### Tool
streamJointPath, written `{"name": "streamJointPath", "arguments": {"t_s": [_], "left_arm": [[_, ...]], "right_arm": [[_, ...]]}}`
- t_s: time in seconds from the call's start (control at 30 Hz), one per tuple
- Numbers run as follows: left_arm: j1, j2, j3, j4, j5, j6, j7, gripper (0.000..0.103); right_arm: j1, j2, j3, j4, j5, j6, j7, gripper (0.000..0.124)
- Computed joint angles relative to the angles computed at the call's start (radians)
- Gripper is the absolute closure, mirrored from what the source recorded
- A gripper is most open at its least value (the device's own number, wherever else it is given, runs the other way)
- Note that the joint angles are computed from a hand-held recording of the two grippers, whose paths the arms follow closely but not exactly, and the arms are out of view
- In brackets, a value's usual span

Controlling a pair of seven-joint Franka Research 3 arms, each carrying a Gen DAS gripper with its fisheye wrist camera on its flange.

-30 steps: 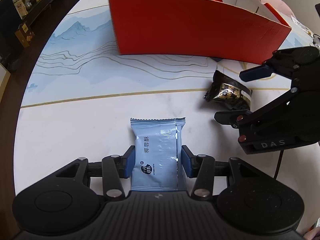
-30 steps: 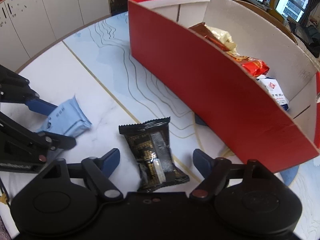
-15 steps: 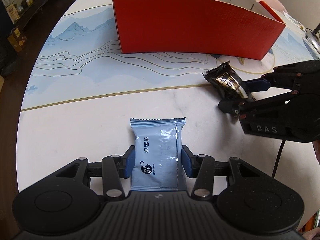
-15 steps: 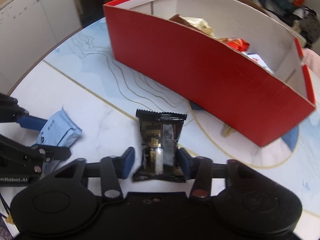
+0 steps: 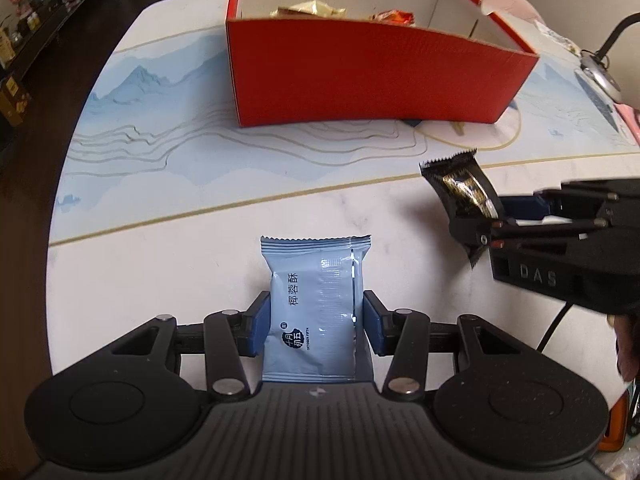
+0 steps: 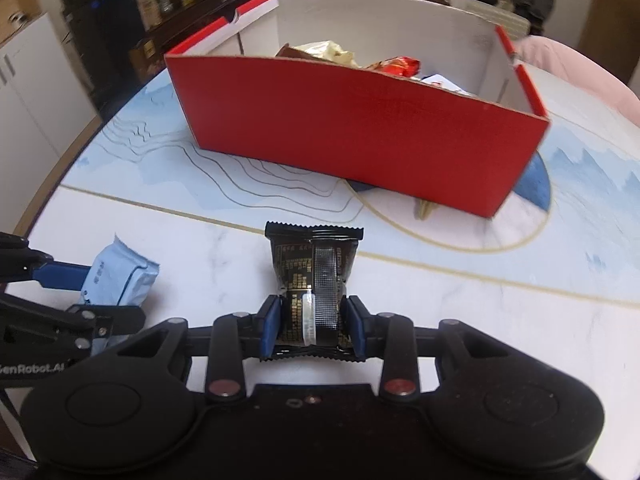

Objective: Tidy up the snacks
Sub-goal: 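Carry the blue packet and black pack into the red box with both tools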

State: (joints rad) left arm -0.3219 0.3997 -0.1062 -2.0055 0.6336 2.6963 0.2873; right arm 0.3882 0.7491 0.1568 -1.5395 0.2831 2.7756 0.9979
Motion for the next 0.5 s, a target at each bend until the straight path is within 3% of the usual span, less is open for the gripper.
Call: {"name": "streamJointPath", "arguments": {"t_s": [0.3,0.5], "left_arm": [[0.002,-0.082,0.011,-0.048,0.079,0.017,-0.015,0.056],[0.021,-0.128,0.002,-0.056,0.124,0.022,-0.018,0.056]], "right_arm": [[0.012,-0.134,0.001,-0.156,0.038,0.098,0.082,0.089],[0.030,-0.185,-0.014,-0.186,0.022,0.122,0.131,0.090]]}}
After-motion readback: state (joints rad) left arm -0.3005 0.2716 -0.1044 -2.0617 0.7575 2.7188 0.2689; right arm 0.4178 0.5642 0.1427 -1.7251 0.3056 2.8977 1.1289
